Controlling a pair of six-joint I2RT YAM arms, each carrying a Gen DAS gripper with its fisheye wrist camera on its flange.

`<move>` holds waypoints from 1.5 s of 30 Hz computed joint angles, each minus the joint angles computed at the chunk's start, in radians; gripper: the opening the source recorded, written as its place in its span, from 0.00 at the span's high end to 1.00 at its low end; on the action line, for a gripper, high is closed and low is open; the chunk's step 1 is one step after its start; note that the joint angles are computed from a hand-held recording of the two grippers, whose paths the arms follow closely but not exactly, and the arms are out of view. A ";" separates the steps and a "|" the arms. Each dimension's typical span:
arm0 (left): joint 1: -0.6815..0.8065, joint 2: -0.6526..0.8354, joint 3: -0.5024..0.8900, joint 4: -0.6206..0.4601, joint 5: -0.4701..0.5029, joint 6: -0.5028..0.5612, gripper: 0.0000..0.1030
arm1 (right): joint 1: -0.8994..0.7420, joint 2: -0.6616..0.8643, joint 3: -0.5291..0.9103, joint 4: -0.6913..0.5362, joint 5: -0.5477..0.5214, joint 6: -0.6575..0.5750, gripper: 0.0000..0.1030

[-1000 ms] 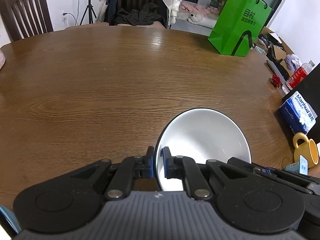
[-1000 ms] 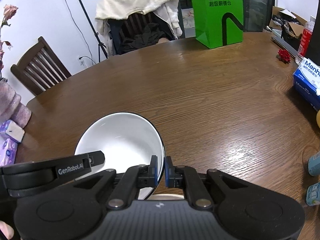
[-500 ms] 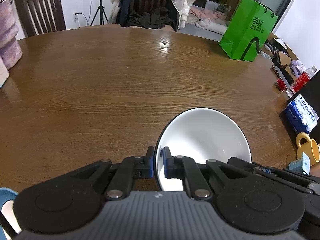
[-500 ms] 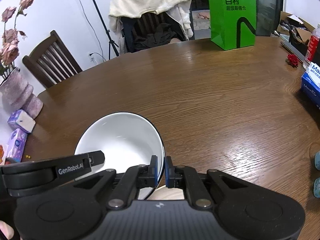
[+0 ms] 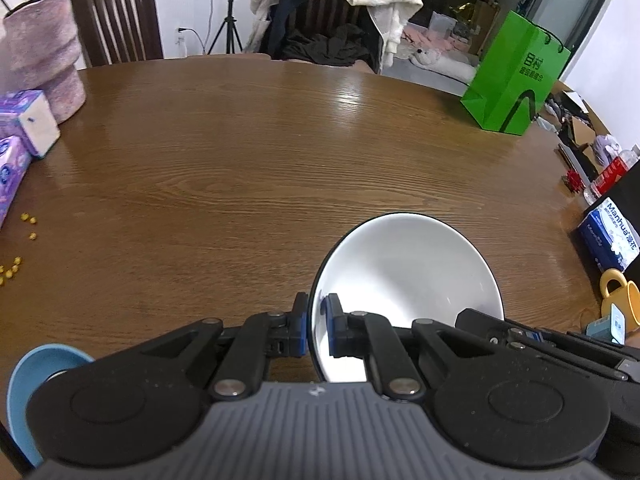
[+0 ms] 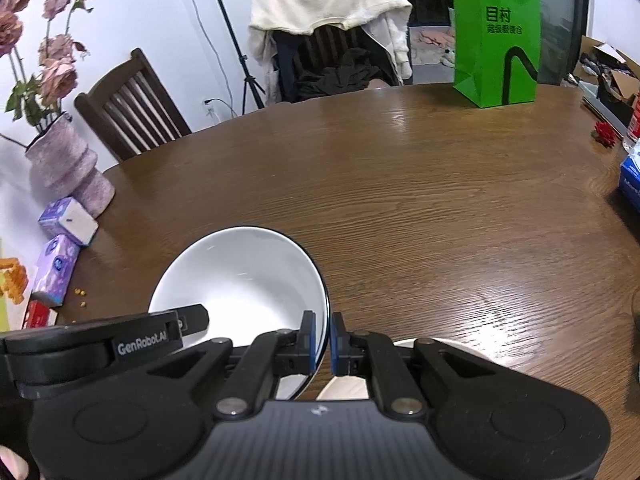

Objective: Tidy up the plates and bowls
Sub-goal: 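Carry the held white bowl over the blue bowl with both grippers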

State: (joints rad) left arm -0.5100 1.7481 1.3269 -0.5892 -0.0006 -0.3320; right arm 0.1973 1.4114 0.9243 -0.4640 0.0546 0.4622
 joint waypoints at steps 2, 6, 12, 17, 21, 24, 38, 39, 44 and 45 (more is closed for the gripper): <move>0.008 -0.025 -0.024 -0.001 -0.003 0.003 0.91 | 0.017 -0.005 -0.001 0.000 0.003 0.007 0.94; 0.031 -0.073 -0.068 -0.005 -0.003 0.012 0.91 | 0.068 -0.019 -0.002 -0.011 0.021 0.035 0.94; 0.068 -0.136 -0.122 -0.015 0.002 0.032 0.91 | 0.141 -0.032 -0.005 -0.018 0.047 0.079 0.94; 0.096 -0.178 -0.159 -0.022 0.010 0.047 0.91 | 0.197 -0.036 -0.005 -0.024 0.073 0.116 0.94; 0.126 -0.217 -0.189 -0.027 0.021 0.065 0.91 | 0.244 -0.039 0.001 -0.034 0.096 0.145 0.94; 0.146 -0.241 -0.208 -0.031 0.031 0.080 0.91 | 0.283 -0.038 0.008 -0.043 0.119 0.170 0.94; 0.255 -0.316 -0.256 -0.053 0.094 0.168 0.91 | 0.420 0.002 0.069 -0.081 0.197 0.274 0.94; 0.264 -0.318 -0.260 -0.053 0.101 0.177 0.91 | 0.430 0.007 0.075 -0.085 0.203 0.282 0.94; 0.308 -0.337 -0.279 -0.058 0.130 0.223 0.91 | 0.483 0.033 0.108 -0.113 0.242 0.325 0.94; 0.319 -0.341 -0.283 -0.059 0.135 0.233 0.91 | 0.493 0.038 0.113 -0.117 0.248 0.334 0.93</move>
